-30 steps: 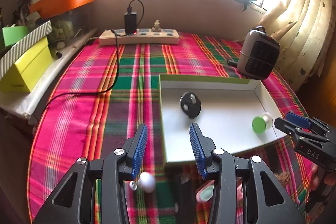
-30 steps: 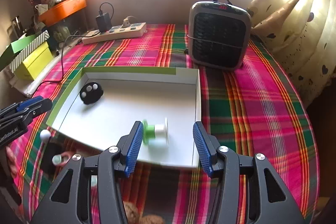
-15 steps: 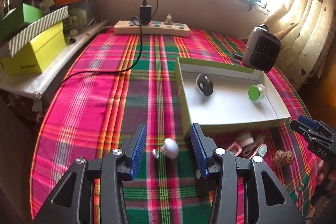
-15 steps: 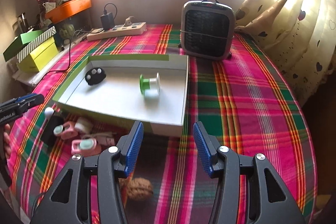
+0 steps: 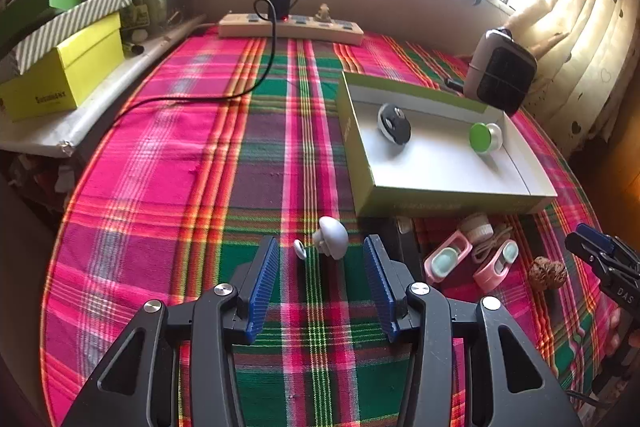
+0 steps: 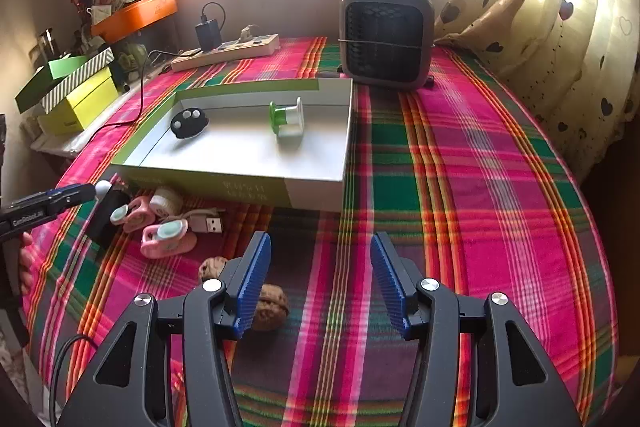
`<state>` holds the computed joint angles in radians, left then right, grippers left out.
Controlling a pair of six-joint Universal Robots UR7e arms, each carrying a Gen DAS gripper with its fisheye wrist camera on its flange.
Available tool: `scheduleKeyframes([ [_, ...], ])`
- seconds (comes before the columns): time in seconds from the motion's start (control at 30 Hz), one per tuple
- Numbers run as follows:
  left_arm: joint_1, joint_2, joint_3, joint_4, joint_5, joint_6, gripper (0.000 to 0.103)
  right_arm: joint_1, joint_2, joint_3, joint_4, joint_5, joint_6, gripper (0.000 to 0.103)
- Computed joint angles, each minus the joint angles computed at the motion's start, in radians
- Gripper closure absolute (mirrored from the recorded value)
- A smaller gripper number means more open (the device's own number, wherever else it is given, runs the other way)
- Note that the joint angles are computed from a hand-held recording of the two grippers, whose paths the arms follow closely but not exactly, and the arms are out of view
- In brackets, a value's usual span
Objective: Organize objects
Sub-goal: 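Move both tools back toward the remaining objects on the cloth, then grasp the white mushroom knob with the left tool while the right tool grasps a walnut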
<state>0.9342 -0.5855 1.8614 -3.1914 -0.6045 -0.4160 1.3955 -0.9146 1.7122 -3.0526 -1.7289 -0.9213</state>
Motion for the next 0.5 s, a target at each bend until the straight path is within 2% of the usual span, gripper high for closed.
scheduleKeyframes([
  [0.5, 0.027, 0.014, -0.044, 0.069, -0.004, -0.027, 0.060, -0.016, -0.024, 0.034, 0.030, 0.016, -0.006, 0.049],
])
